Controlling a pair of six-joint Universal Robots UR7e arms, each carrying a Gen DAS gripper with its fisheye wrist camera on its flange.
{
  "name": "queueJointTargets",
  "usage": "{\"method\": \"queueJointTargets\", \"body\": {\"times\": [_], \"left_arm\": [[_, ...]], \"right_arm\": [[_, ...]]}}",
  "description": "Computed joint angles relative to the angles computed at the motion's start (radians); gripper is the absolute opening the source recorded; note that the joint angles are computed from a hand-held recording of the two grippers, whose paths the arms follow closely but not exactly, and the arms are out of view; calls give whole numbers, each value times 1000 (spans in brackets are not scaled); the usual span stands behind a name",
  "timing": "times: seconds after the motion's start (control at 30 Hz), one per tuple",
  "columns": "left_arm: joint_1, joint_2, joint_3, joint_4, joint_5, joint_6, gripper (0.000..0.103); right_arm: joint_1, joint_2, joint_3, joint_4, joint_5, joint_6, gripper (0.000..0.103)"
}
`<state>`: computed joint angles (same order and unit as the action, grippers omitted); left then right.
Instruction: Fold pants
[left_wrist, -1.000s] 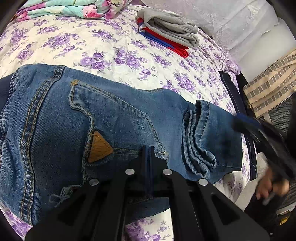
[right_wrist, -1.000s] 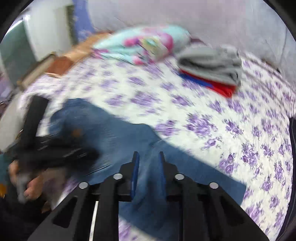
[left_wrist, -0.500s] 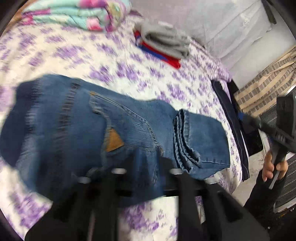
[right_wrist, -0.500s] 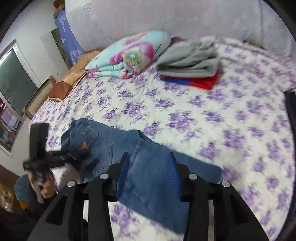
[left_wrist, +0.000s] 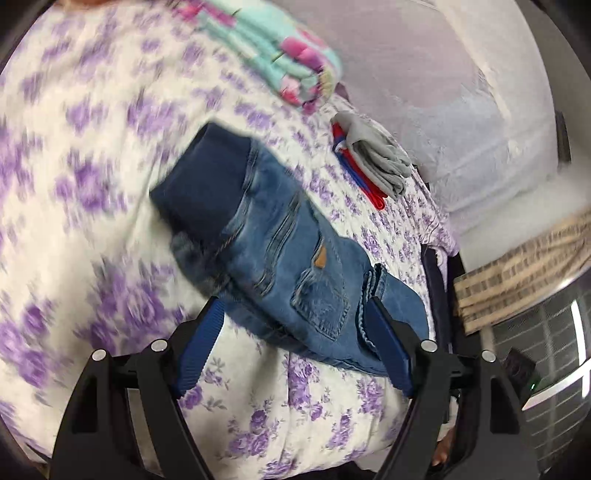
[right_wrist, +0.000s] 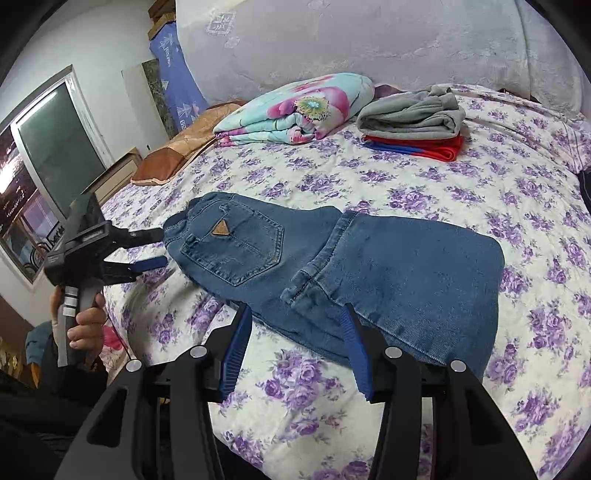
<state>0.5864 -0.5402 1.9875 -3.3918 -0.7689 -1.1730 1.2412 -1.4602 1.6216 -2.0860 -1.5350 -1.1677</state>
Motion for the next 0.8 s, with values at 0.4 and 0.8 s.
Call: {"method": "queueJointTargets", "body": {"times": [0.4, 0.8], "left_arm": [[93, 33, -184, 219, 15, 78, 39], [44, 41, -165, 268, 96, 96, 35]], "right_arm": [[-32, -18, 17, -3, 15, 13, 50], [128, 206, -63, -66, -129, 99, 12]]}}
